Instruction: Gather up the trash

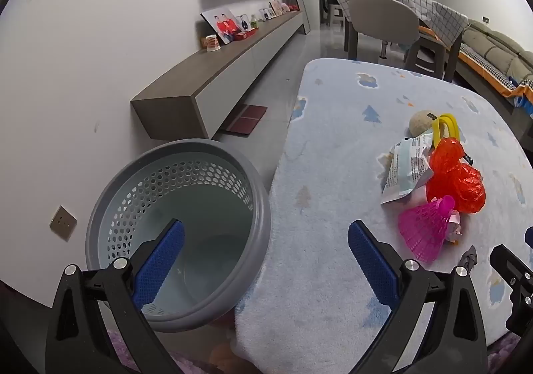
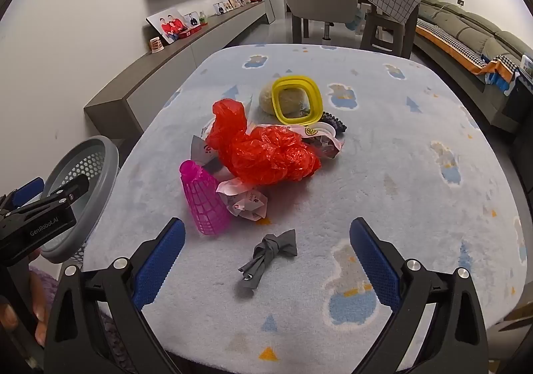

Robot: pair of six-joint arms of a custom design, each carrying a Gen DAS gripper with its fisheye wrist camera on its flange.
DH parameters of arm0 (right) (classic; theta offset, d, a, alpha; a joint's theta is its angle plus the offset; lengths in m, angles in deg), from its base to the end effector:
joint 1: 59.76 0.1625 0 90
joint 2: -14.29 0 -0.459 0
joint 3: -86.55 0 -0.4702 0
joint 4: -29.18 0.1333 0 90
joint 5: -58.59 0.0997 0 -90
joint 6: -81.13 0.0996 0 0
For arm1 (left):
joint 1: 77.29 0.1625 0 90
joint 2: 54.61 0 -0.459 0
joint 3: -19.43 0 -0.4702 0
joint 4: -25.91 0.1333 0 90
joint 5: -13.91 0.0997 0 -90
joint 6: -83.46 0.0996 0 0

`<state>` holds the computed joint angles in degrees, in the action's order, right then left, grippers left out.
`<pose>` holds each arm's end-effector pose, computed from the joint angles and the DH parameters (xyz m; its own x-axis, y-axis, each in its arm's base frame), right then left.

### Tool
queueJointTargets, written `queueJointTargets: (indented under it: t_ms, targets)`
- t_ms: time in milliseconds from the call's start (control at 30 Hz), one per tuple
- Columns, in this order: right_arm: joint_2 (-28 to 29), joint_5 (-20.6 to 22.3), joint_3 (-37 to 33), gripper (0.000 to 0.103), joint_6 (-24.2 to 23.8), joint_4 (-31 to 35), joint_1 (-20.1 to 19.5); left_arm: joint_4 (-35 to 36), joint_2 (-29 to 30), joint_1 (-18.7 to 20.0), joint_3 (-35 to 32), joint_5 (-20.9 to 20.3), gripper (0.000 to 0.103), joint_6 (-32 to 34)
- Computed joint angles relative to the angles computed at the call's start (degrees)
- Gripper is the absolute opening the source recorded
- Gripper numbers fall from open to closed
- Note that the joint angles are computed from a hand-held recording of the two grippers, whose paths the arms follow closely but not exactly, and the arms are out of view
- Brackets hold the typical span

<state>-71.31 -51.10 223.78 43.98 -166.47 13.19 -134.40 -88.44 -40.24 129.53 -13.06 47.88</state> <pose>-0.0400 -0.4705 0.2771 -0.7578 0.0886 0.6465 -0.3580 0.7718 -0.5255 -0.3350 -0.5311 -0.0940 -0.6240 -0.0089 -0.7813 0.5296 0.7304 -0.4313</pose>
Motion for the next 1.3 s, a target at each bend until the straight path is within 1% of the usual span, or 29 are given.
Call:
queueJointTargets:
  t_ms: [333,400,567,900,933,1267,1300]
  targets:
    - [-0.76,-0.51,0.20,0.095,-0.15,0.71,0.13,-0.09,-0.18,0.10,0.07,-0.50,0.097,0.17]
    - [-0.26,0.21,0.17,0.095,-0.17,0.24,-0.36,-0.21,-0.28,0.10,0.14,-0.52,0.097,0.30]
    - [0.14,-0.61,-0.09,0.095,0.11,0.31,0.30,-0.04,-0.58,0.27,0.15,-0.61,0.097,0.48]
    - [-0.35,-0.11,0.02,0.095,0.04,0.71,-0.03,-0.01,-0.85,0.50,-0.18,-0.53,0.097,1.24]
    - [-0.35,-0.11,0.00,0.095,0.14,0.79,-0.01,0.55,-0.87,0.04,0.15,-0.25,0.097,0.22]
    - [-0.46,0.01,0.04,0.095,0.12,0.87,-0.04,1.05,-1.34,0.08,0.13,-0.32,0.097,0.35]
    - [-0.44,-0.05,0.05,0.095,0.07,0.82,-0.03,0.17,-0.56,0.08,0.15,-0.18,0.097,0.29]
